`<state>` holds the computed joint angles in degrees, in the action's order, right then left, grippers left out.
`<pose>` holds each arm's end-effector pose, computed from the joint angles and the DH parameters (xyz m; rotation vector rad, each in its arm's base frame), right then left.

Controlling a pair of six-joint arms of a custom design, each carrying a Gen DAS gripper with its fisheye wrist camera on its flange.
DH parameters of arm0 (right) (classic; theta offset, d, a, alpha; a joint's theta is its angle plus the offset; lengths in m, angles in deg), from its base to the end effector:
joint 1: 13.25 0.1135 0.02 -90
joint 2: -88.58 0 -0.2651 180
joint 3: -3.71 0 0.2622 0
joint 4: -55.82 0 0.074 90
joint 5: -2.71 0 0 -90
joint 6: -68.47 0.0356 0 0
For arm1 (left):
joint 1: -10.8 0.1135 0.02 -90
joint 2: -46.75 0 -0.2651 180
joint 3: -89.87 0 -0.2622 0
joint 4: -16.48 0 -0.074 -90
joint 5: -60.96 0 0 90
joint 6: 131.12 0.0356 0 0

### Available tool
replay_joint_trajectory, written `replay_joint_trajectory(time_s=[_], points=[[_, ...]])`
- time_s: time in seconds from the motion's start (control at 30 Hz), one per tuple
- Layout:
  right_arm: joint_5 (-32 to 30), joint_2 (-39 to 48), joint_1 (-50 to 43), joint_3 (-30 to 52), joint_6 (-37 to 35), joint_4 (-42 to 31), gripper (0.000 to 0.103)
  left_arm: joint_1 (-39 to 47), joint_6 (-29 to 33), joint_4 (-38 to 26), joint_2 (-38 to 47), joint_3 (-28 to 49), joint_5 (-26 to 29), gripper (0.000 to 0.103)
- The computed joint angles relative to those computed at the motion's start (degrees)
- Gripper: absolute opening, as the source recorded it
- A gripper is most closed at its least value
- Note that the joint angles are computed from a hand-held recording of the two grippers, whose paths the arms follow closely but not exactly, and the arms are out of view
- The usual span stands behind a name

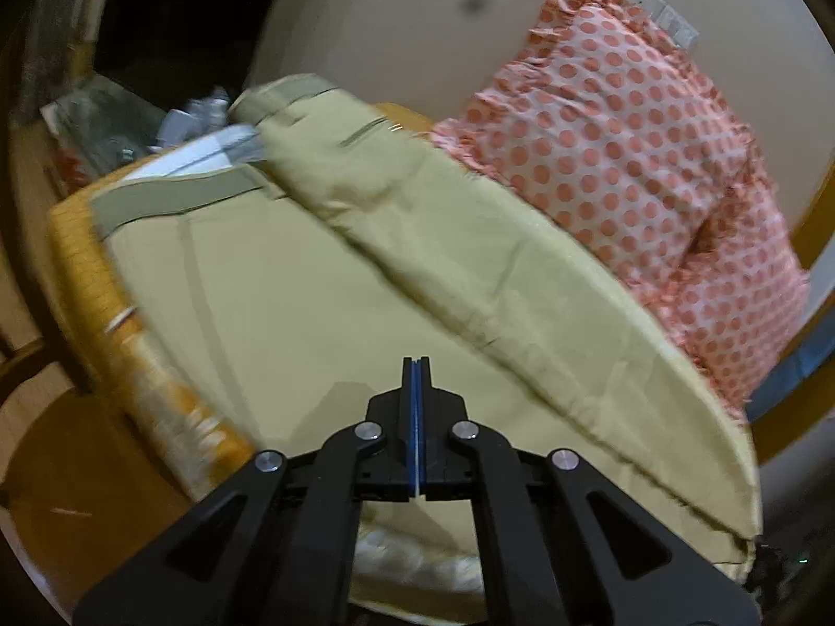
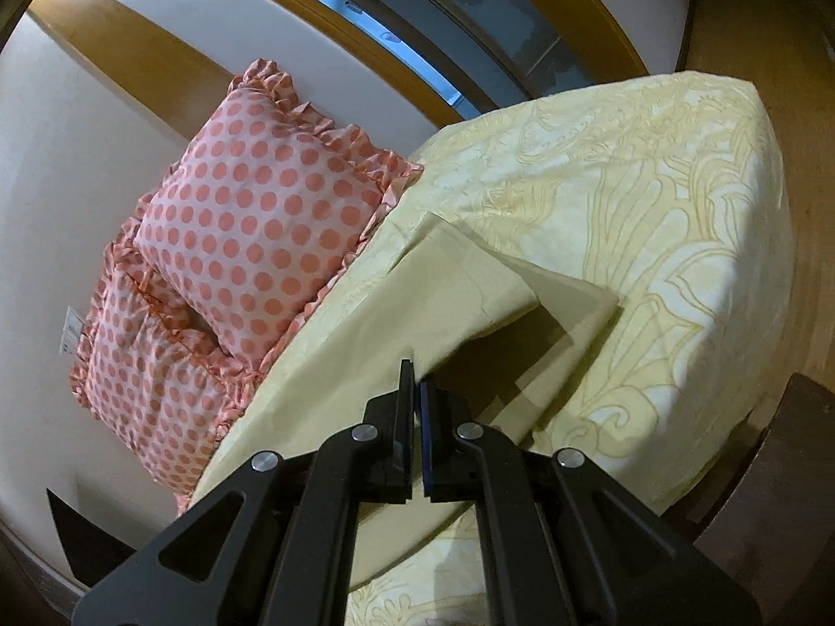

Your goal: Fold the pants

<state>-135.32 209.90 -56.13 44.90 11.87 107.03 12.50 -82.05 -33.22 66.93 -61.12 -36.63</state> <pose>0.2293 -0.1768 0.0344 0.7846 1.8120 0.7548 0.1127 0.0080 0.1737 -0.8948 2.1027 -0.2078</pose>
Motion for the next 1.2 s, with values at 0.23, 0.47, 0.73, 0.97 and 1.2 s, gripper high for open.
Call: replay_joint_trajectory(time_s=[0.23, 0.47, 0.73, 0.97, 1.2], points=[[0.4, -0.9, 0.4, -0.6, 0.1, 1.1, 0.002, 18.8, 5.5, 20.1, 25.9, 4.4, 21.2, 0.056], [0.8, -0.8, 0.8, -0.2, -0.1, 0.7, 0.002, 19.5, -0.1, 26.6, 37.8, 5.9, 21.2, 0.047], [2.0, 1.0, 3.1, 3.3, -0.9, -1.1, 0.002, 22.8, 0.2, 31.9, 47.3, 10.4, 22.4, 0.035], [2.3, -4.2, 1.4, -0.1, -3.1, -0.7, 0.002, 27.2, 5.1, 22.9, 27.5, 3.6, 25.1, 0.004], [2.1, -2.0, -1.5, -0.2, -6.4, -4.7, 0.002, 38.4, 16.1, -1.5, 3.0, -1.7, 31.9, 0.004]])
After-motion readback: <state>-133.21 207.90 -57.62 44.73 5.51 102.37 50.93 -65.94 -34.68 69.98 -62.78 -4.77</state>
